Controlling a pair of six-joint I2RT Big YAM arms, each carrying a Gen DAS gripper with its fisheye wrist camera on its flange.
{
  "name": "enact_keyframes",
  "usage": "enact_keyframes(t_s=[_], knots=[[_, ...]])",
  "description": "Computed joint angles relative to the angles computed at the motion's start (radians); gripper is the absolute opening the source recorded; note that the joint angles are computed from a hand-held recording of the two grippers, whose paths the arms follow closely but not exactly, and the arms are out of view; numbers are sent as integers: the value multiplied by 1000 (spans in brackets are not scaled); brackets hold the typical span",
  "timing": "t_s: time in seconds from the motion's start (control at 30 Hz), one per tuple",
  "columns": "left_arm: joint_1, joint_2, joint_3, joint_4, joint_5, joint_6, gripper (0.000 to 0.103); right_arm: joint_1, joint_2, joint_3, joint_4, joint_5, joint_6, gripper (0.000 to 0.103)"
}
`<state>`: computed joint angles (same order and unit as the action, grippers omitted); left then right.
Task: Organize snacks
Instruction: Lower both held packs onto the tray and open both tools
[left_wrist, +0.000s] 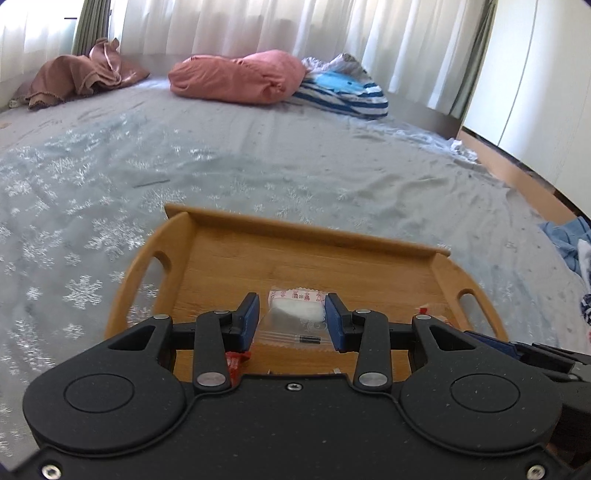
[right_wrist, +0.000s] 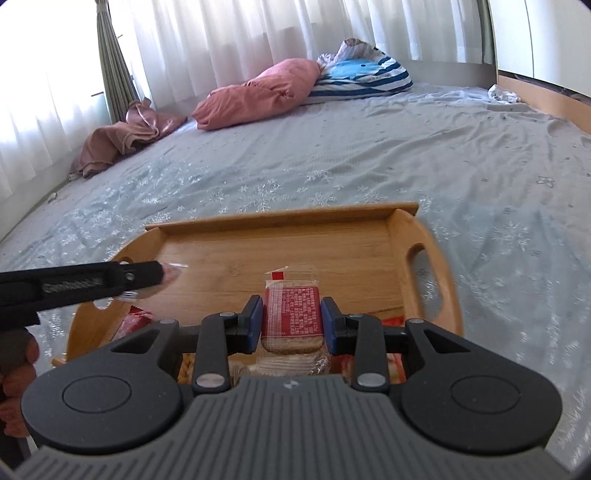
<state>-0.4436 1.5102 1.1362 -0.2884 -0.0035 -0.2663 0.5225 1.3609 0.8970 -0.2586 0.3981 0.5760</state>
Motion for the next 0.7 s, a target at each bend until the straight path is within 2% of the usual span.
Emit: enact_keyframes(t_s=[0.17, 0.43, 0.7], knots=[[-4, 64, 44, -10, -11, -44, 37, 0, 54, 26, 22, 40, -20, 39], [-23, 94, 53, 0, -42, -20, 37, 3, 96, 37, 46, 56, -64, 39], [-27, 104, 58, -6, -54, -12, 37, -6, 114, 42, 51, 41, -59, 39]])
